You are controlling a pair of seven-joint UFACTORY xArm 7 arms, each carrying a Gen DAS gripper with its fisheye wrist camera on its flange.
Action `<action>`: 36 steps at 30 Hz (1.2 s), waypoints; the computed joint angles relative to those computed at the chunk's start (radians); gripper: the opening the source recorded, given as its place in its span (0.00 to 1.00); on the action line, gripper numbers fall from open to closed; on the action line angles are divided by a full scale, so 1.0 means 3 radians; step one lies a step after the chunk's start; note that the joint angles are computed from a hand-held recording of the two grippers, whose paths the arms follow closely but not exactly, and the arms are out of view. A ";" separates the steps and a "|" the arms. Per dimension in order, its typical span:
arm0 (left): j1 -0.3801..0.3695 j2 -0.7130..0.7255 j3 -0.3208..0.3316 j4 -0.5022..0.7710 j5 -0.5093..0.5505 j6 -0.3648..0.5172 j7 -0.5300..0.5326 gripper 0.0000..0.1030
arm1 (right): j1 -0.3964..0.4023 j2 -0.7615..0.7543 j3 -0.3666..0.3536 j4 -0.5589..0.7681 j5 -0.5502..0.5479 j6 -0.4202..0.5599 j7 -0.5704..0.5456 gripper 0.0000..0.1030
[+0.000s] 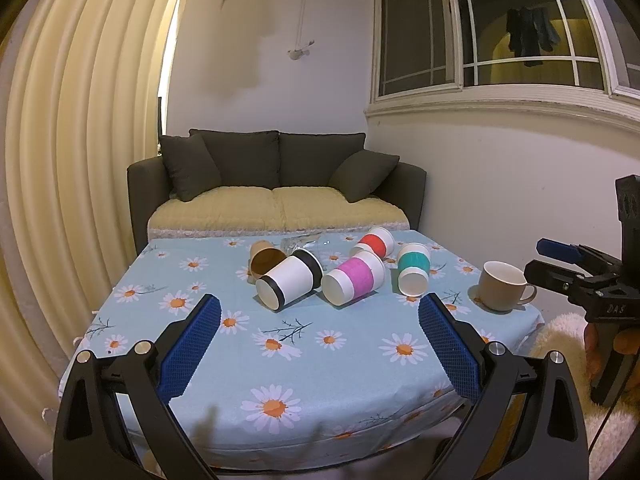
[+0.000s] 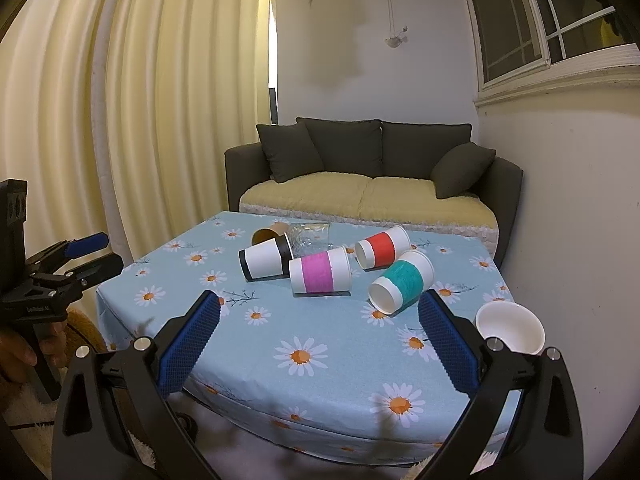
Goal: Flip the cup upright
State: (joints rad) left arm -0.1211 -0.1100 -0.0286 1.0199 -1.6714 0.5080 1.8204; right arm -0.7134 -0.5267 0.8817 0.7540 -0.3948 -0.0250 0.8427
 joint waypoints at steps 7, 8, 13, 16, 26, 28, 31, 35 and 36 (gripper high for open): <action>0.0018 -0.0004 0.0016 0.0020 0.0027 0.0028 -0.0107 0.94 | -0.0049 0.0047 0.0039 0.0038 -0.0025 0.0015 -0.0001 0.95; 0.0018 -0.0006 0.0016 0.0016 0.0029 0.0031 -0.0096 0.94 | -0.0054 0.0047 0.0043 0.0041 -0.0029 0.0016 0.0001 0.95; 0.0012 -0.0007 0.0012 0.0011 0.0054 0.0038 -0.0089 0.94 | -0.0067 0.0043 0.0057 0.0036 -0.0030 0.0012 0.0013 0.95; 0.0010 -0.0021 0.0013 -0.0005 0.0052 0.0038 -0.0089 0.94 | -0.0084 0.0053 0.0081 0.0052 -0.0039 0.0025 0.0018 0.95; 0.0000 -0.0023 0.0011 -0.0008 0.0072 0.0017 -0.0100 0.94 | -0.0107 0.0068 0.0109 0.0054 -0.0058 0.0020 0.0035 0.95; -0.0002 -0.0025 0.0012 -0.0006 0.0079 0.0019 -0.0111 0.94 | -0.0115 0.0068 0.0114 0.0052 -0.0059 0.0008 0.0038 0.95; -0.0003 -0.0024 0.0013 -0.0005 0.0088 0.0016 -0.0114 0.94 | -0.0116 0.0067 0.0116 0.0045 -0.0058 0.0001 0.0028 0.95; -0.0003 -0.0026 0.0017 -0.0007 0.0087 0.0032 -0.0113 0.94 | -0.0100 0.0086 0.0106 0.0044 -0.0056 0.0004 0.0013 0.95; -0.0002 -0.0021 0.0018 -0.0001 0.0090 0.0039 -0.0113 0.94 | -0.0097 0.0090 0.0100 0.0040 -0.0058 0.0000 0.0008 0.95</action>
State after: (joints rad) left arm -0.1218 -0.1162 -0.0231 1.0196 -1.6445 0.5195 1.7864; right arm -0.7426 -0.4998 0.9116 0.7661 -0.4121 -0.0251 0.8450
